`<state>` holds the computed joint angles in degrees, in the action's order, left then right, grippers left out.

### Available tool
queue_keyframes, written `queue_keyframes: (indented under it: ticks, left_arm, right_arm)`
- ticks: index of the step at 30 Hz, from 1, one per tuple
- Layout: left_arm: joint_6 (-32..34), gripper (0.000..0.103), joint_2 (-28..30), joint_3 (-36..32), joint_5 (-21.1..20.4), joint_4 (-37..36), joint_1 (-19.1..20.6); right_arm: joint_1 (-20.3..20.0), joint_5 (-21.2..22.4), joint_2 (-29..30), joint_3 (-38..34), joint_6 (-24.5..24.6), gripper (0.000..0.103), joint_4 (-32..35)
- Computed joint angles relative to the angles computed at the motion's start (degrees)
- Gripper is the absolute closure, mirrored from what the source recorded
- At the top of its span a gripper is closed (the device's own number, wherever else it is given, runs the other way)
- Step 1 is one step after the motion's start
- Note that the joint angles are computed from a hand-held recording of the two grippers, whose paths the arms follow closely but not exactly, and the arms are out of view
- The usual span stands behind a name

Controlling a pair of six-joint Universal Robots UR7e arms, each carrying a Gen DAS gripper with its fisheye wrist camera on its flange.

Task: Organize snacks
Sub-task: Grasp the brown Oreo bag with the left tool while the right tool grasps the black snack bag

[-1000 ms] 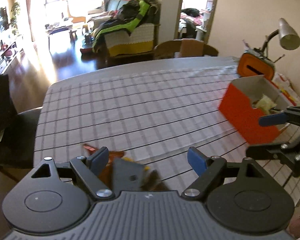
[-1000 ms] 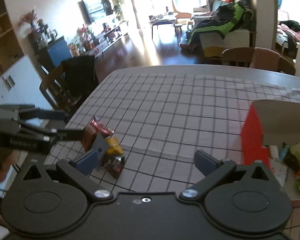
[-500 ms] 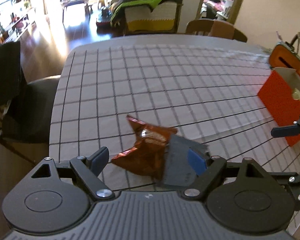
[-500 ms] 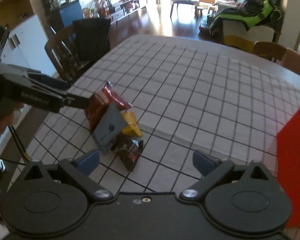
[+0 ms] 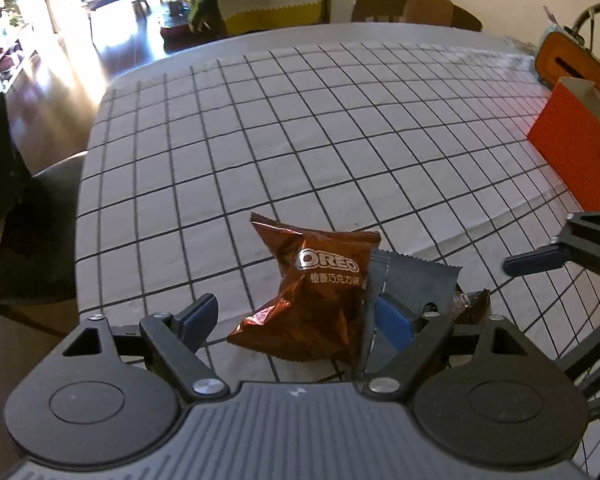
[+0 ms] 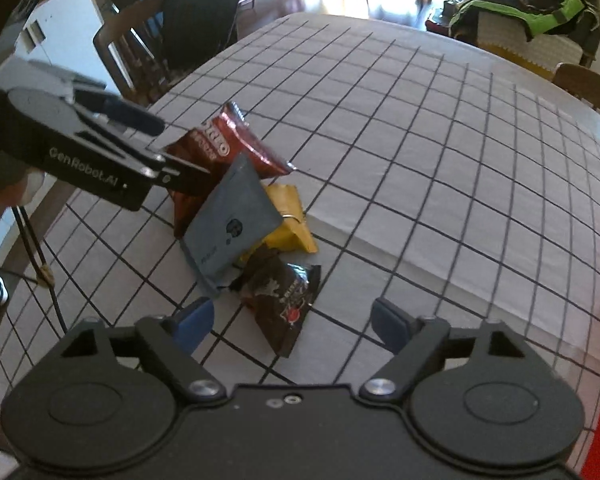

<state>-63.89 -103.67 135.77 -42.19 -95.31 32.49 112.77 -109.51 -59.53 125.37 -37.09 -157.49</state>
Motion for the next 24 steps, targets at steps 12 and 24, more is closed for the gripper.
queue_keyframes:
  ticks: [12, 24]
  left_arm:
    - [7.4, 0.021, -2.3, 1.6, -4.3, -11.7, 5.6]
    - [3.3, 0.058, -4.2, 2.5, -4.1, -8.9, 3.4]
  right_arm:
    - [-0.2, 1.0, 3.3, -0.9, -0.4, 0.039, -1.3]
    - [-1.1, 3.4, 1.5, 0.3, -1.1, 0.067, -1.7]
